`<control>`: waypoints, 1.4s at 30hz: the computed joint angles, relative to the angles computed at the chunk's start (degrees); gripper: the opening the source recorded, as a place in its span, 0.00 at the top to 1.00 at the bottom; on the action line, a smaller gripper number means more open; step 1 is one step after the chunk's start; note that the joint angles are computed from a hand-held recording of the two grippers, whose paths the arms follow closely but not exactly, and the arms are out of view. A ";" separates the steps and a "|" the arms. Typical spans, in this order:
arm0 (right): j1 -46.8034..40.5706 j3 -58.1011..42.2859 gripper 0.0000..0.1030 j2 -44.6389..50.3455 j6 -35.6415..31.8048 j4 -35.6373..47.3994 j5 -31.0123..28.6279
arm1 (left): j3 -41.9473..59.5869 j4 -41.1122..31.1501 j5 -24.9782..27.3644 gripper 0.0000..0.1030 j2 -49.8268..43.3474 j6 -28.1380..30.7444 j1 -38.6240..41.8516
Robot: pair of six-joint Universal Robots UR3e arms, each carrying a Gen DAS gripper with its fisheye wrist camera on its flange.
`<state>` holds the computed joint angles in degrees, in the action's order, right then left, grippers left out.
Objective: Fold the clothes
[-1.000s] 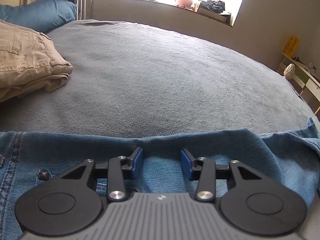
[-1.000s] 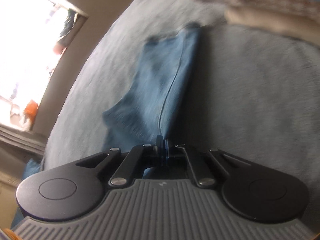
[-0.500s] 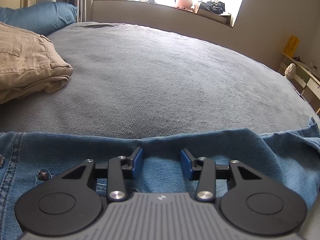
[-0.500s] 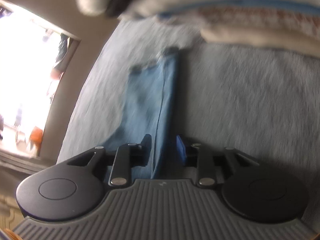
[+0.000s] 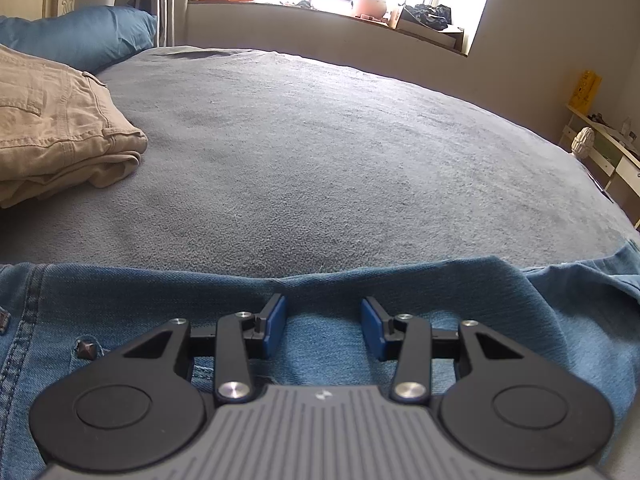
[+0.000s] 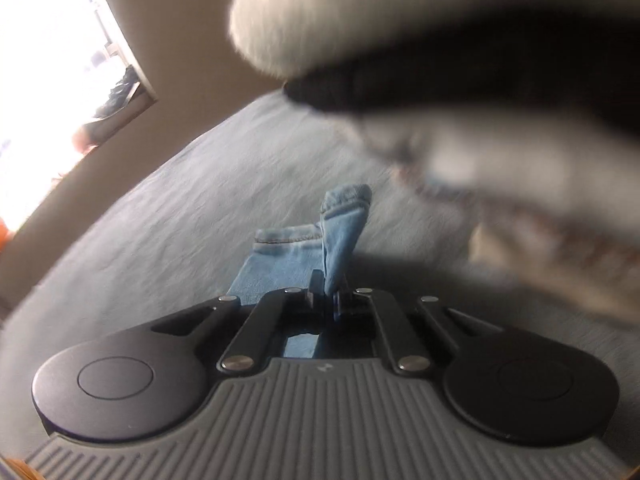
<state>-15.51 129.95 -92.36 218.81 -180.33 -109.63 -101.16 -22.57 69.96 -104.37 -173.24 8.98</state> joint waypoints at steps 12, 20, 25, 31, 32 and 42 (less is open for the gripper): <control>-5.76 1.97 0.62 -12.25 -0.85 18.03 5.62 | -0.76 1.02 -0.22 0.58 0.13 0.02 0.12; 10.12 -0.52 0.59 -28.63 -15.80 30.93 12.08 | -1.06 1.39 -0.21 0.58 0.27 -0.14 0.05; 26.54 -9.93 0.59 -18.68 -28.71 32.56 15.10 | -1.59 2.12 -0.43 0.58 0.36 -0.25 0.18; 40.58 -19.85 0.67 -2.18 -35.30 40.08 2.10 | -2.20 2.77 -1.42 0.58 0.48 -0.55 0.77; 42.12 -18.99 0.68 -2.02 -35.25 40.68 -0.07 | -2.23 2.83 -1.50 0.58 0.47 -0.57 0.82; 40.16 -21.92 0.99 -7.59 -37.76 42.31 -8.61 | -2.57 3.62 -1.66 0.58 0.28 -0.58 0.92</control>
